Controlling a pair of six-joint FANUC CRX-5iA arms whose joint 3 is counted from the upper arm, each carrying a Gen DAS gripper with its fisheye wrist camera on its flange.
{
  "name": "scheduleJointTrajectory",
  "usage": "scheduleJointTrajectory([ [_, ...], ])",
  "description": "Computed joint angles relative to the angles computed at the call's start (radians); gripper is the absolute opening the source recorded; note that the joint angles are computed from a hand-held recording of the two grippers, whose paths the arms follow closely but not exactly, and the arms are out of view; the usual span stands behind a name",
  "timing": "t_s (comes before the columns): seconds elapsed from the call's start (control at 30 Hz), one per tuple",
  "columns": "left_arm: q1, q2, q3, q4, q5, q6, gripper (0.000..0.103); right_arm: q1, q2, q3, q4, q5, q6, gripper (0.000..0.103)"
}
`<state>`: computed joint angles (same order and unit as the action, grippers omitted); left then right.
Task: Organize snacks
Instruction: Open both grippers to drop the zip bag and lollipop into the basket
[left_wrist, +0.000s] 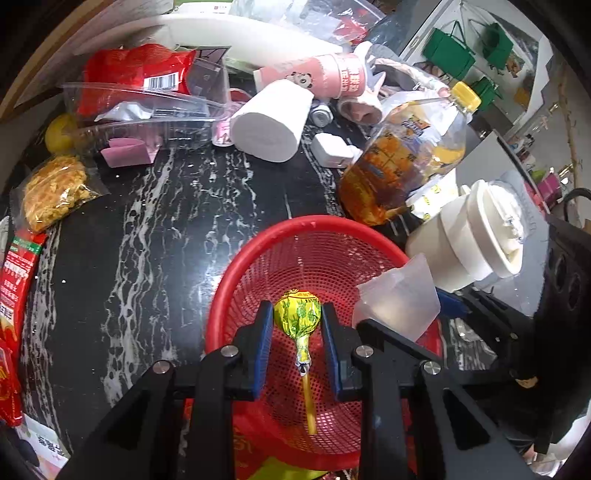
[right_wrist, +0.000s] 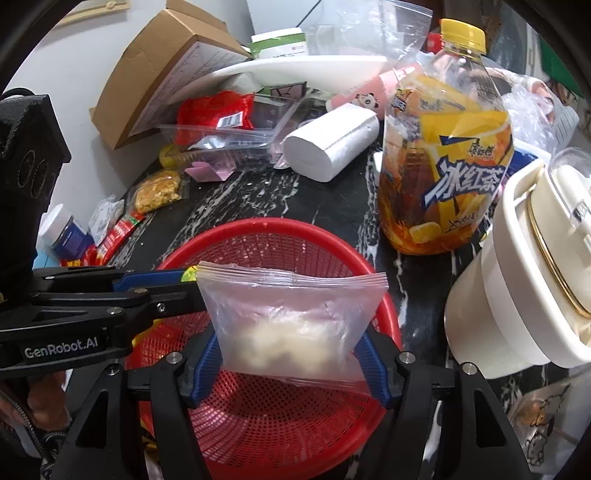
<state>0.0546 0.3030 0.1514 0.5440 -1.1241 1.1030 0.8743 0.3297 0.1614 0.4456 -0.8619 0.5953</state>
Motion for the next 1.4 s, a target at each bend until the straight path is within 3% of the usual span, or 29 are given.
scheduleJointTrajectory([
  [0.13,-0.007,0.014,0.039,-0.052,-0.025,0.039,0.026,0.008,0.002,0.003,0.011,-0.028,-0.009,0.074],
  [0.5,-0.006,-0.020,0.035,-0.041,-0.048,0.039,0.027,0.036,-0.051,-0.052,0.095,-0.067,-0.088,0.079],
  [1.27,-0.001,-0.279,-0.151,0.046,0.126,-0.126,0.028,0.166,-0.213,-0.202,0.362,-0.158,-0.298,0.087],
  [1.4,0.008,-0.319,-0.187,0.075,0.117,-0.165,0.028,0.203,-0.236,-0.231,0.404,-0.192,-0.339,0.088],
])
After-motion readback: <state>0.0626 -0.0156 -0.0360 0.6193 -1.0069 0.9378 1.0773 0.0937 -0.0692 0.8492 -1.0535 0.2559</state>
